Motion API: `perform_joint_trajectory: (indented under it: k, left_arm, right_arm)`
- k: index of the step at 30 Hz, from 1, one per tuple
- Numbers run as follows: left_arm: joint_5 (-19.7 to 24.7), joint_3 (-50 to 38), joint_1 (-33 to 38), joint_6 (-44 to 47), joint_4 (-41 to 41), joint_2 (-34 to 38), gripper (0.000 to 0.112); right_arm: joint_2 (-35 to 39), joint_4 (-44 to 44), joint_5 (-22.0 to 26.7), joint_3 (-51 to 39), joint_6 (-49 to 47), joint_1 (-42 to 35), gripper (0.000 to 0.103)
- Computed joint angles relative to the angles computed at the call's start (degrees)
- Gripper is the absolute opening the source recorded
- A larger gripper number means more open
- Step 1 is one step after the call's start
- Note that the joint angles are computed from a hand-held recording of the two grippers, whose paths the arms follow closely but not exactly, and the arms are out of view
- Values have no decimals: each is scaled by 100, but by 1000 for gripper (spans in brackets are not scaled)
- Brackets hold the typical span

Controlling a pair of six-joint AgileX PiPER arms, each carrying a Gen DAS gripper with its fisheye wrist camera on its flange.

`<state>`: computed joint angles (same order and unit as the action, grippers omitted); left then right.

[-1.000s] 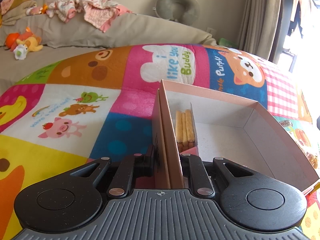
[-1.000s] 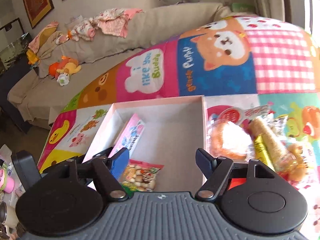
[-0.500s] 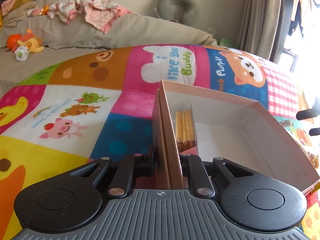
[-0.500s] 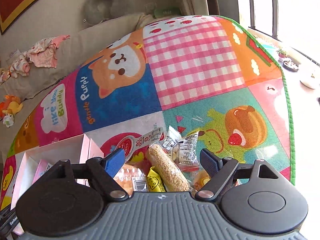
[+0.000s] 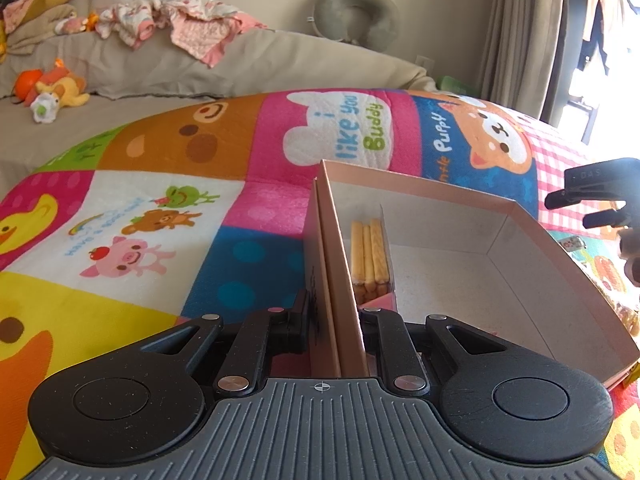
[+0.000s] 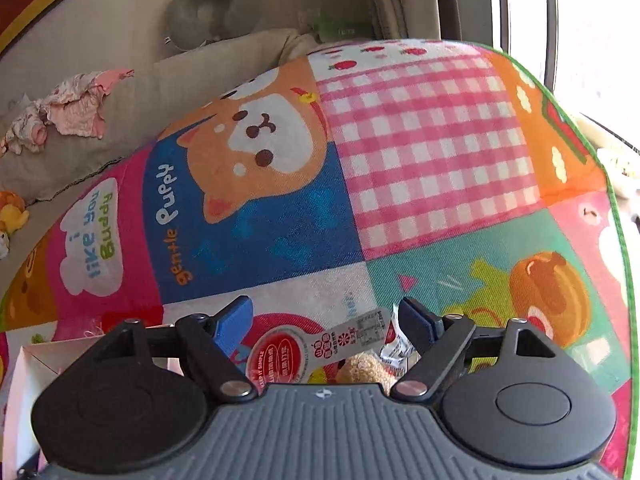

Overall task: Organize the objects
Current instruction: 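Grasp the wrapped bread bun with the right gripper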

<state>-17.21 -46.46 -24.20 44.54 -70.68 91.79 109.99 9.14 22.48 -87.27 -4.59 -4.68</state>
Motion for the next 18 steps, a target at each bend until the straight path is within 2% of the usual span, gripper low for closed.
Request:
perform_joint_trajectory:
  k: [1, 2, 3, 4, 5, 7, 9, 10, 14, 18]
  left_arm:
    - [0, -2, -1, 3, -5, 1, 17]
    - [0, -2, -1, 3, -5, 1, 17]
    - [-5, -2, -2, -1, 2, 0, 17]
    - [4, -2, 1, 14, -12, 1, 17]
    - [4, -2, 1, 14, -12, 1, 17]
    - [19, -1, 6, 7, -7, -8, 17]
    - [27, -2, 11, 25, -22, -14, 17]
    - [24, 1, 9, 22, -20, -16, 17]
    - [26, -2, 14, 28, -26, -15, 17]
    - [18, 1, 8, 15, -15, -14, 17]
  right_arm:
    - [76, -354, -46, -106, 182, 73, 76]
    - [233, -495, 136, -385, 214, 114, 69]
    - [458, -516, 489, -792, 196, 138, 62]
    - [700, -515, 853, -1207, 185, 160, 59]
    - [956, -504, 1206, -1619, 161, 186, 58]
    - [1319, -672, 1612, -2115, 261, 269, 56]
    - [1498, -649, 1919, -2303, 218, 278, 41]
    - [1489, -420, 2027, -2234, 18, 211, 37]
    - [773, 461, 1762, -1062, -962, -145, 28]
    - [-230, 1127, 1769, 294, -2080, -563, 28]
